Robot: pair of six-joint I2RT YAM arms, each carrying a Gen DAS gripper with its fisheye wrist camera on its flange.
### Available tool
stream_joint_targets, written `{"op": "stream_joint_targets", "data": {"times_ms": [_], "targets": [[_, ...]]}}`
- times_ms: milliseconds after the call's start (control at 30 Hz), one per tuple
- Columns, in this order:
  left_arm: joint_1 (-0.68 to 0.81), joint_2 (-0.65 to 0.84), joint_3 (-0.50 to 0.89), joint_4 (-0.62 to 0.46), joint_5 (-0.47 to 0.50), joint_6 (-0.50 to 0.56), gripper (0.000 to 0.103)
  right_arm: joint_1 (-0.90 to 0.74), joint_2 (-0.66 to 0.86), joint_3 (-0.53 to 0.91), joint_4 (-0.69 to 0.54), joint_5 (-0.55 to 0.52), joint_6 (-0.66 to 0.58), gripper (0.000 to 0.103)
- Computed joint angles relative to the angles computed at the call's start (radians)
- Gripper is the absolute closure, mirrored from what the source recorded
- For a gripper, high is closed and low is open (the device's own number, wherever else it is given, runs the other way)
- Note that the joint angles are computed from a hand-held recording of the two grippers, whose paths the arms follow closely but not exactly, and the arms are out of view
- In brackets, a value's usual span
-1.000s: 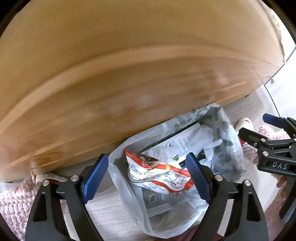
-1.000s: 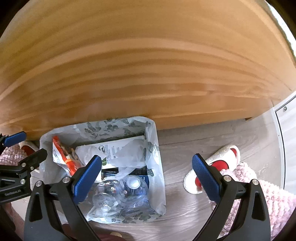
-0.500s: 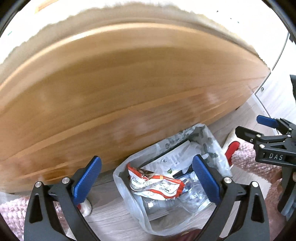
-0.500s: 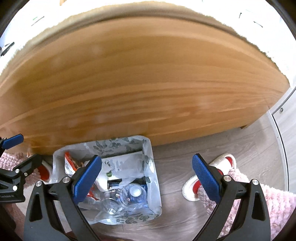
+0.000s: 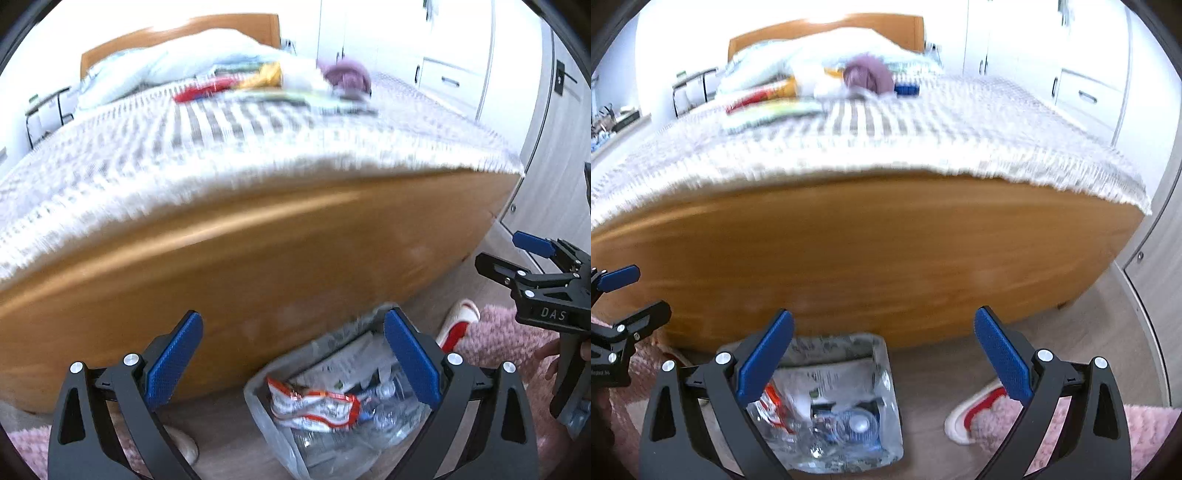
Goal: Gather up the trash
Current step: 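Raise both open tools from the bin back up toward the bed, then move both open tools toward the wrappers and cloth on the bed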
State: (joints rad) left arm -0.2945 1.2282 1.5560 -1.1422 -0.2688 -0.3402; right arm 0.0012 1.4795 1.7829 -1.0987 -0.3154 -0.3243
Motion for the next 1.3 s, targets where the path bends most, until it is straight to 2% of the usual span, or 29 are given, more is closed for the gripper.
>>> {"op": "stream_joint_targets", "data": {"times_ms": [367,667,800,1300], "targets": [[0.021,-0.028,0.101,0.038,-0.081,0.031,0.008,-0.031,-0.024,0.089,0.058,-0.052,0.046,0.009],[-0.017,-0.093,0.073,0.169,-0.167,0.076,0.008,-0.073,-0.027,0.140,0.113,-0.108,0.096,0.009],[-0.026,-0.078,0.101,0.173,-0.171,0.080,0.008,-0.083,-0.015,0.182,0.118,-0.151,0.109,0.009],[0.009,-0.039,0.198,0.189,-0.141,0.098,0.008,-0.063,-0.014,0.249,0.242,-0.130,0.209,0.009]]}}
